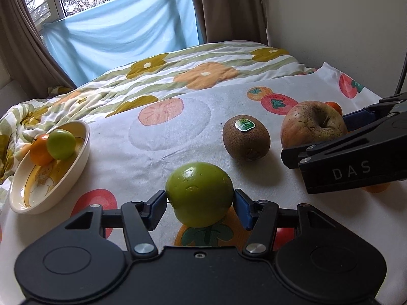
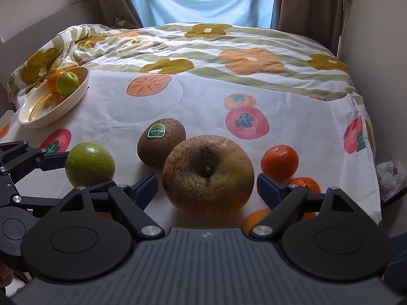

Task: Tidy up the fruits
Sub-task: 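Grasp the green apple with the left tool while the right tool grasps the brown apple, then carry the green apple and brown apple over the duck bowl with both tools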

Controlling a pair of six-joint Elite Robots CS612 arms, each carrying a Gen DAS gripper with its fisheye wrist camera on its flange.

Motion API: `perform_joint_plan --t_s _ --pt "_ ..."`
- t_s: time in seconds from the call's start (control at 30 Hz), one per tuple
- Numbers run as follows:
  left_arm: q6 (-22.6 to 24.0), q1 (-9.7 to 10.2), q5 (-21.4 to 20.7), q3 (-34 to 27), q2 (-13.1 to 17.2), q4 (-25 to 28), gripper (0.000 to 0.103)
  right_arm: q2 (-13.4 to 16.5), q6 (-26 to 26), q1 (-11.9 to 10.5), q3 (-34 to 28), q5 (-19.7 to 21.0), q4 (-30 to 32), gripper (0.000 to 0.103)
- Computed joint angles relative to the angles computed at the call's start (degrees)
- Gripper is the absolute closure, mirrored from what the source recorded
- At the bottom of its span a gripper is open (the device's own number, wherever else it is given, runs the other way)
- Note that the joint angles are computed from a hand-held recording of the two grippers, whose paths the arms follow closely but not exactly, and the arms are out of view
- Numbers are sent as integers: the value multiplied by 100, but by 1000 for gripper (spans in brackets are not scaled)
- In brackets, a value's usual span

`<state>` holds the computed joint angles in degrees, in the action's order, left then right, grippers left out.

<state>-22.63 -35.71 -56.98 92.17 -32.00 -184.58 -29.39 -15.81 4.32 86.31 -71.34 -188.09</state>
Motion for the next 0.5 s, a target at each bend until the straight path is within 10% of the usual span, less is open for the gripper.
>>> perform_joint_plan --t_s 0.5 --pt "-403 -54 404 535 -406 -109 41 -245 76 -14 299 52 -284 13"
